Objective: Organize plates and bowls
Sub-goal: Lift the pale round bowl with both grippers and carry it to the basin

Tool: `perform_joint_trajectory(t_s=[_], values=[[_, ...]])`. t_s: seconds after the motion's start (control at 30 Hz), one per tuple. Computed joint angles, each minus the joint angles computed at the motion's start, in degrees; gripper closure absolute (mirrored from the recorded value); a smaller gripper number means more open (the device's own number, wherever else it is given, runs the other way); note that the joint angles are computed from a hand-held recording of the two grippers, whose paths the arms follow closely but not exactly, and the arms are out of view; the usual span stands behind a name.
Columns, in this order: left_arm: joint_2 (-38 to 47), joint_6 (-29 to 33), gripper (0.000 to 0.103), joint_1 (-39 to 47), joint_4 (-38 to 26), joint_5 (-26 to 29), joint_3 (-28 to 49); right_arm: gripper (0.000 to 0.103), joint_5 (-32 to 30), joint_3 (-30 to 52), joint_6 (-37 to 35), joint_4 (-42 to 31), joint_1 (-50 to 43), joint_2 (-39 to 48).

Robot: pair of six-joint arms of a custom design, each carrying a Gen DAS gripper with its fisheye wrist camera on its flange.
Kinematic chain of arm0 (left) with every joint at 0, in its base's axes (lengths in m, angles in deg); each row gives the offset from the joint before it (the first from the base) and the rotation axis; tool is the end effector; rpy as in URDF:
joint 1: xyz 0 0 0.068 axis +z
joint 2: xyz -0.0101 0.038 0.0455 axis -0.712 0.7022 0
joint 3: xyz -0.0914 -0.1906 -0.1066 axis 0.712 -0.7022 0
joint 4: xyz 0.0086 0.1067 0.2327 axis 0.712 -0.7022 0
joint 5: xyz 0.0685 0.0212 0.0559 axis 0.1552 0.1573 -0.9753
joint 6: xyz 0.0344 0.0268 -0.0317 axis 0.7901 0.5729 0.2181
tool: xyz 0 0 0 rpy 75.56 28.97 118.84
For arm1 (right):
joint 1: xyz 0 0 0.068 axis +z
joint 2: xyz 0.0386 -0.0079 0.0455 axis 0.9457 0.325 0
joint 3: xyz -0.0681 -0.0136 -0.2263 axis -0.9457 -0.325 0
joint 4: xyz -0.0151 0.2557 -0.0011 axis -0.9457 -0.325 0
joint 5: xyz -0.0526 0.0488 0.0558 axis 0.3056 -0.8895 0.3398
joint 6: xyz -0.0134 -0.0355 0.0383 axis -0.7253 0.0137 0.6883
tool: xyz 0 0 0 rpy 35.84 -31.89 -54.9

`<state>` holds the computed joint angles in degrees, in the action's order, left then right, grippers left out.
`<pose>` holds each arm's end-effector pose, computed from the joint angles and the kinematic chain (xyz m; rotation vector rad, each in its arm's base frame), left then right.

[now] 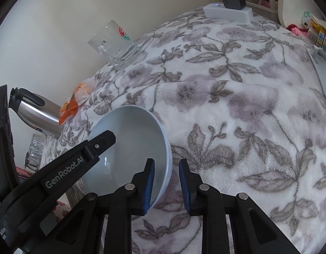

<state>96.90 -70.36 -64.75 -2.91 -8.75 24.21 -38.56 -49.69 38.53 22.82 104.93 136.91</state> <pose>0.2215 -0.0780 0.2182 0.1700 2.6760 -0.1866 0.1524 0.0993 0.1694 0.5594 2.5362 0.5347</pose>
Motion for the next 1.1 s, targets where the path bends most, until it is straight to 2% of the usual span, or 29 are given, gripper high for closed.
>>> perform_joint_trajectory(t_s=[0.27,0.57,0.8,1.1], values=[[-0.9,0.5,0.075,-0.7,-0.3,0.3,0.1,0.087,-0.3,0.1,0.2,0.3,0.0,0.6],[-1.6,0.1,0.078,1.7,-1.4,5.6,0.7,0.087,0.8,0.5,1.2,-2.2,0.5,-0.6],[-3.8,-0.4,0.078,1.8,-4.4,7.3,2.7,0.087,4.4,3.9,2.1,-8.1,2.8,-4.0],[-8.8,2.2,0.078,5.7,-11.7,10.2,8.8,0.087,11.1,12.0,5.4,-14.7,10.5,-4.7]])
